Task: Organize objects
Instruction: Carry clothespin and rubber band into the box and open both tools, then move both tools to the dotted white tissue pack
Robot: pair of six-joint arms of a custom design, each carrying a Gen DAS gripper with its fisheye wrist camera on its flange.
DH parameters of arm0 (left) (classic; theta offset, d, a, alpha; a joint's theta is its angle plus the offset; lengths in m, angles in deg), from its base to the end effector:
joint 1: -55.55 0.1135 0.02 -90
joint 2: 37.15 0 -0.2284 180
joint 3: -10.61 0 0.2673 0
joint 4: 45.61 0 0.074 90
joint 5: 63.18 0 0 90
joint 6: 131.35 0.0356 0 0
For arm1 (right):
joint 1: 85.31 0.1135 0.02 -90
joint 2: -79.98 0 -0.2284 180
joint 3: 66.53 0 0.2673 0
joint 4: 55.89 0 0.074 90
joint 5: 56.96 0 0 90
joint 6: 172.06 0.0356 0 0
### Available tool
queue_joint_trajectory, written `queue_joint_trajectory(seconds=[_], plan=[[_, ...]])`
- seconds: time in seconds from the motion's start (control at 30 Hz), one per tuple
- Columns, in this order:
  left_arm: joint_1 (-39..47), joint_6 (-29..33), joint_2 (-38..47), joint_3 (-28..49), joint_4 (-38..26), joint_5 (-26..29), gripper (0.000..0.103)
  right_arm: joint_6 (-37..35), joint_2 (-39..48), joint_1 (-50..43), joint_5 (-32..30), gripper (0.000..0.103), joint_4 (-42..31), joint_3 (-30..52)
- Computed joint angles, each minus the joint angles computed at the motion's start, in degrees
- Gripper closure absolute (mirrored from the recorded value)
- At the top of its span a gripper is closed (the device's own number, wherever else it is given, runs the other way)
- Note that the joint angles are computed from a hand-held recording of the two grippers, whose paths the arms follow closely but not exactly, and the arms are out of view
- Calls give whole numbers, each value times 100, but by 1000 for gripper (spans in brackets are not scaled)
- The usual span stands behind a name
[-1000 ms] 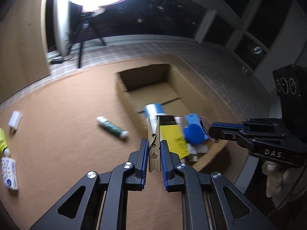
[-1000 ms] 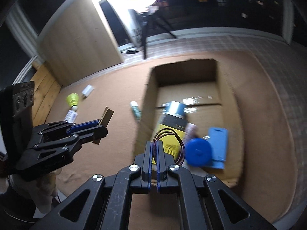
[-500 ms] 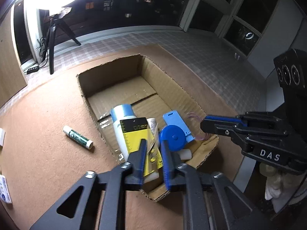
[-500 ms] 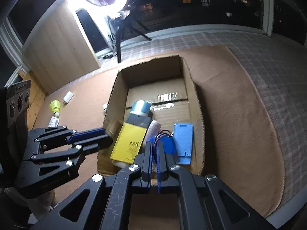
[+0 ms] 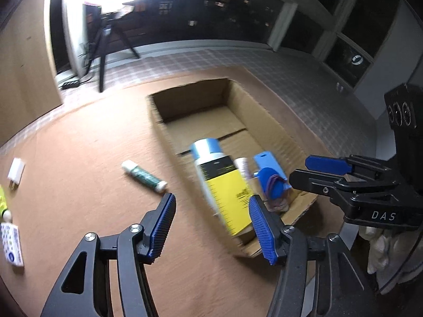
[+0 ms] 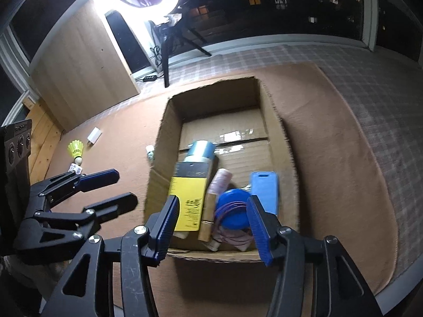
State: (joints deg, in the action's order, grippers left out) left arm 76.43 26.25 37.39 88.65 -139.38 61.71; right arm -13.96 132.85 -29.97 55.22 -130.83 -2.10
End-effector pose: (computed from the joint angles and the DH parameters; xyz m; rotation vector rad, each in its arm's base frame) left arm 0.2179 0.0613 0.2468 1.0513 2.4391 -0.6023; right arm 0.1202 0.1502 0.2535 0.4042 2.5419 0.2969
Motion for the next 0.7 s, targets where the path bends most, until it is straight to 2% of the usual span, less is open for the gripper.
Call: queue_joint_trajectory(seconds=[0.17,0.3,0.5,0.7], plan=[[835,378,974,851,-91,1,36,-156,436,-9,-174,50,638,118],[1412,461,1952,1790,-163,-42,34,-235,1218,99,-102,50,954,520],[2083,347,3568,3644,-466,-75,30,-436,2318,210,-147,49,1341,1187],[2524,289,5215,5829,-889,-188,26,-710,3300,267,-188,49,1981,1864]])
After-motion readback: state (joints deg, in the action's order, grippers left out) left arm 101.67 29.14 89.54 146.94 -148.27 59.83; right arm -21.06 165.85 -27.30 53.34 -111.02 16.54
